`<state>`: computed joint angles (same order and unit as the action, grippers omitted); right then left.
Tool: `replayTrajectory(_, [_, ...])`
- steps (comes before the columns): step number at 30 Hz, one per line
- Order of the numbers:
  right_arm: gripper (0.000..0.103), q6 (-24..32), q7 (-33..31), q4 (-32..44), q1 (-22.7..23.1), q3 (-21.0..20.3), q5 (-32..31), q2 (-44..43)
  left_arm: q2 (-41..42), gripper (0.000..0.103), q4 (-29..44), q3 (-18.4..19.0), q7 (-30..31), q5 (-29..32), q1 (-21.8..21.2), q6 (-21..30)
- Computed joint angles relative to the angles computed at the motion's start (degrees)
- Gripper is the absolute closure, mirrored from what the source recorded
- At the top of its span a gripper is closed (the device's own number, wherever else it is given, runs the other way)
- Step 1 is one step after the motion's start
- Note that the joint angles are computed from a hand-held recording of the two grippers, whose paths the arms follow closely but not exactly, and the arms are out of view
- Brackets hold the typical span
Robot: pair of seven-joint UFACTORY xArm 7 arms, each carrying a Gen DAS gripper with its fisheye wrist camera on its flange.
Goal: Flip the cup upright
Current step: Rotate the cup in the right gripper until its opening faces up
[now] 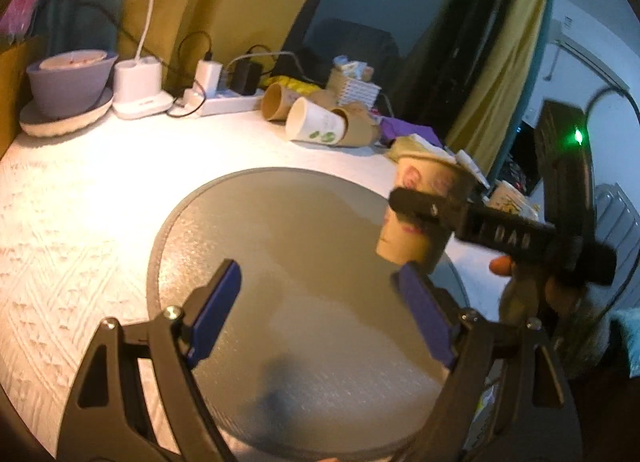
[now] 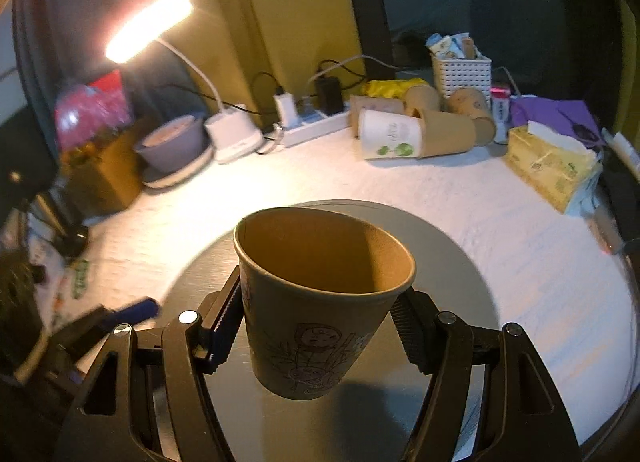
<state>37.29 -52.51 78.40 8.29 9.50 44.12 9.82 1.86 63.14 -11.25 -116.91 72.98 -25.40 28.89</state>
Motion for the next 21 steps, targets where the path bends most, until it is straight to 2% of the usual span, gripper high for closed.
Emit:
replayTrajectory(5, [0.032,-8.11,-2.21,-1.43,1.08,0.83,-2.76,2.31,1.33,0.020,0.41,1.03,1.50,-2.69,0.82,-2.16])
replayTrajectory(12, [0.032,-9.17,-3.10,-0.89,0.42,2.51,-3.90,4.06,2.38,0.020,0.14,2.37,2.51,-5.41,1.24,-6.06])
replayTrajectory(21, [0.032,-9.43,-4.58,-1.48,0.12,3.11,-3.98,3.64,2.50,0.020,0.12,2.81,2.81,-5.83,0.85,-6.41])
